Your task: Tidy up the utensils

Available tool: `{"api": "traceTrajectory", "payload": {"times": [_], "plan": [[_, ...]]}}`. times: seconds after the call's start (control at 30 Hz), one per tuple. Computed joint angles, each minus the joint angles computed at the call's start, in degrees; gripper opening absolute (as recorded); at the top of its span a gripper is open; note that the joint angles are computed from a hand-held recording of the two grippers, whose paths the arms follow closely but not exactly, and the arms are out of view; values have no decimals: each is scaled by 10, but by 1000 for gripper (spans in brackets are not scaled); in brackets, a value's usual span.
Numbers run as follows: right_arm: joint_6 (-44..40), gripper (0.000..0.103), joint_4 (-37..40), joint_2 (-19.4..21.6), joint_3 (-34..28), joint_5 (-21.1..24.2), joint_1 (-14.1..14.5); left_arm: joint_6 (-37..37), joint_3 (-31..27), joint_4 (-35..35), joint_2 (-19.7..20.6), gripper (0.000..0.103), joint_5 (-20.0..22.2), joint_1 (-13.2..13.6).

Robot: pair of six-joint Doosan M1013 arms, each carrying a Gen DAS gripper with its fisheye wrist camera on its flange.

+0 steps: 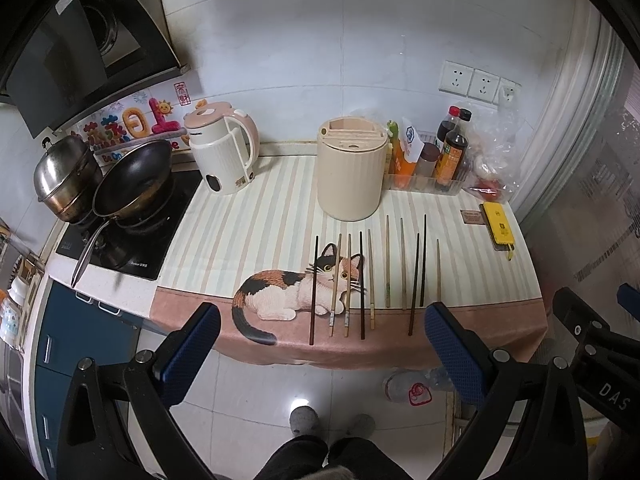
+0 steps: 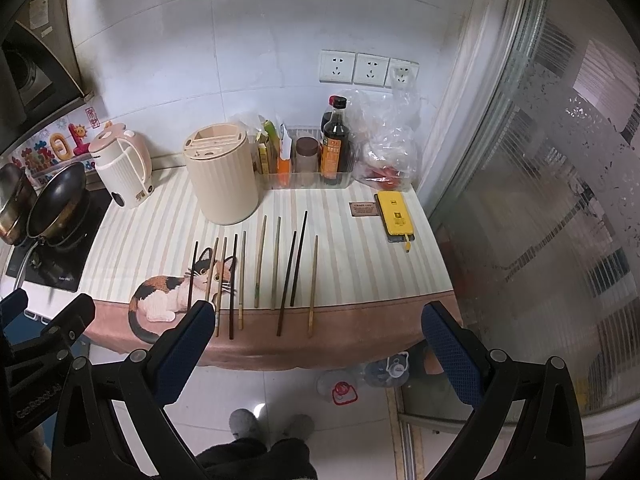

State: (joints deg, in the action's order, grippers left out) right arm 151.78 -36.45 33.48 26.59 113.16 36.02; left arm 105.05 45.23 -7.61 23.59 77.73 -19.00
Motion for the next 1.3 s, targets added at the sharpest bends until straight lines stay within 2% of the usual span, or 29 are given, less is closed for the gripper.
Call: {"api": "traceTrajectory", "payload": {"times": [0.07, 0.17, 0.27, 0.4, 0.43, 0.5, 0.57, 0.6, 0.67, 0.77, 0.9, 1.03, 1.17, 1.23, 1.3], "plan": [[15, 103, 3, -14, 28, -23, -3, 0, 12, 17, -2, 103, -30, -7], [41, 103, 12, -43, 91, -81, -13, -13, 26, 57, 4, 103, -71, -18], [52, 103, 26, -58, 140, -118, -32, -41, 30, 86, 20, 103, -96, -24], [58, 103, 72, -65, 188, -157, -60, -66, 20, 135, 51, 103, -93, -31], [57, 102, 85, -64, 196, -166, -67, -71, 5, 147, 67, 103, -78, -31], [56, 94, 108, -61, 214, -183, -81, -76, -4, 157, 83, 103, -74, -31], [55, 74, 136, -58, 231, -209, -93, -79, -22, 171, 107, 103, -57, -30], [55, 69, 151, -57, 241, -223, -99, -77, -35, 169, 120, 103, -45, -29], [53, 54, 183, -53, 255, -248, -110, -73, -67, 160, 151, 103, -10, -25], [54, 43, 219, -41, 265, -271, -125, -59, -128, 115, 203, 100, 59, -17], [57, 34, 260, -21, 268, -287, -142, -45, -192, 83, 260, 82, 133, -18], [50, 19, 307, -1, 268, -306, -161, -27, -242, 81, 307, 73, 191, -25], [35, 18, 357, 25, 254, -315, -179, -25, -280, 82, 339, 39, 239, -27], [29, 18, 372, 37, 244, -313, -185, -37, -279, 69, 339, 27, 234, -25], [17, 19, 389, 54, 227, -308, -192, -35, -290, 69, 343, 4, 239, -25]]}}
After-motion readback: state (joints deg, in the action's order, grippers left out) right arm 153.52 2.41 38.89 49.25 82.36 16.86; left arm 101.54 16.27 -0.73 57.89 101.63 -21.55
